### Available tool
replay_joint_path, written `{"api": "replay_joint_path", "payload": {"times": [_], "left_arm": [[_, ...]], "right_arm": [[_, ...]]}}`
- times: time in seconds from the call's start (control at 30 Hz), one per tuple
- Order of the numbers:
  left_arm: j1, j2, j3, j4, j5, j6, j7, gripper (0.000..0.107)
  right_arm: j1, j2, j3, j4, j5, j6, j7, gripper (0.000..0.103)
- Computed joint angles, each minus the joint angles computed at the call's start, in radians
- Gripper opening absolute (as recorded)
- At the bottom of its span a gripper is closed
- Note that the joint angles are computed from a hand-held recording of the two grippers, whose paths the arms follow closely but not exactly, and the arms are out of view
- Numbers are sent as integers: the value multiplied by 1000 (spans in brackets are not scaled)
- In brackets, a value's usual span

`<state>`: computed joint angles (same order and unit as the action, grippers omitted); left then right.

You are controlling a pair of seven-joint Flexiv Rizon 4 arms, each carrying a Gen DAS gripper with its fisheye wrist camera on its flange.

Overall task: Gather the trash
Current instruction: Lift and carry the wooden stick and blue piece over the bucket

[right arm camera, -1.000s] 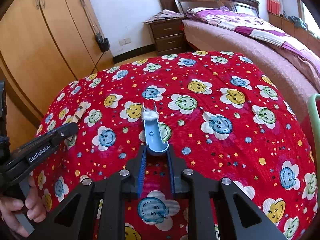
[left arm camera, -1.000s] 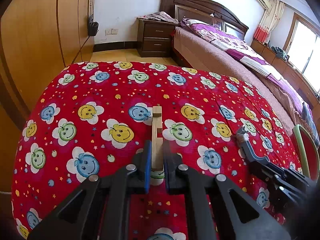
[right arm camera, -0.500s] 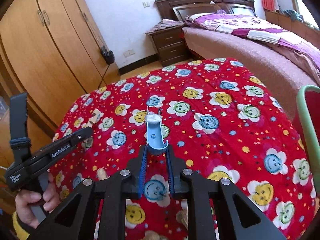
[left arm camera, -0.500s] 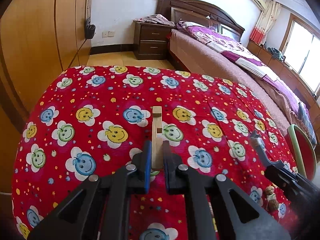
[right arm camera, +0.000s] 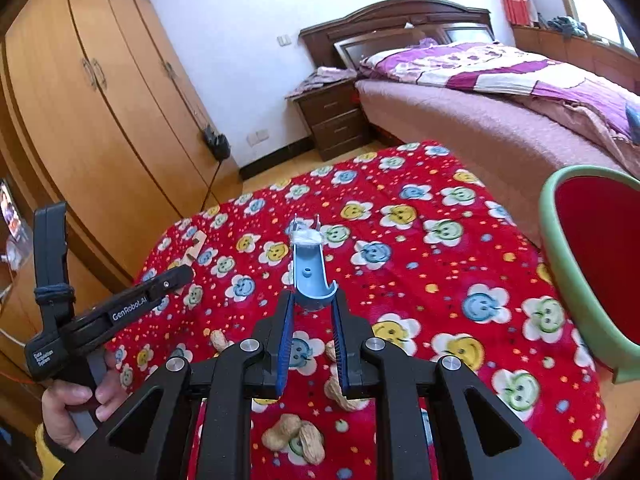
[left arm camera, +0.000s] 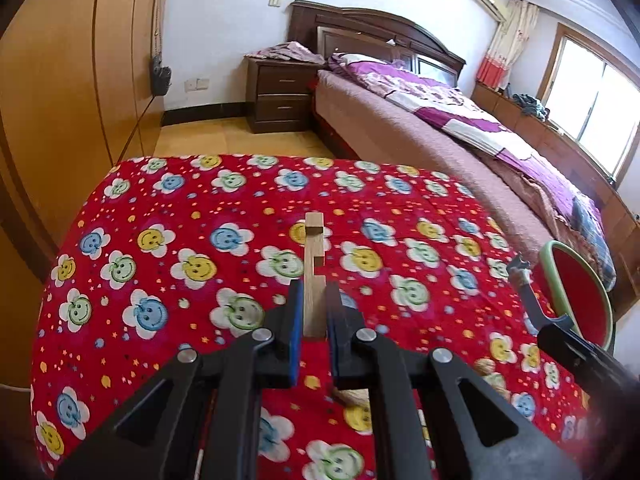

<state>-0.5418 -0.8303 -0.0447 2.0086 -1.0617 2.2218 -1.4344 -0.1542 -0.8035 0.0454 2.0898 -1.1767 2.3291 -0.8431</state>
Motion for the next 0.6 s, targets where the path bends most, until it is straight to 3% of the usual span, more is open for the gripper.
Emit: {"api": "replay_joint_path", "payload": {"times": [0.27,0.6], "left_arm": [[-25,29,-17,-4,22,5,0,10],[-87,29,-24,-73,-31,-6,85,10]], "right_arm": [[-44,18,-14,36,10,70,-14,18],[-98,38,-49,72,18,158,-14,18]]}}
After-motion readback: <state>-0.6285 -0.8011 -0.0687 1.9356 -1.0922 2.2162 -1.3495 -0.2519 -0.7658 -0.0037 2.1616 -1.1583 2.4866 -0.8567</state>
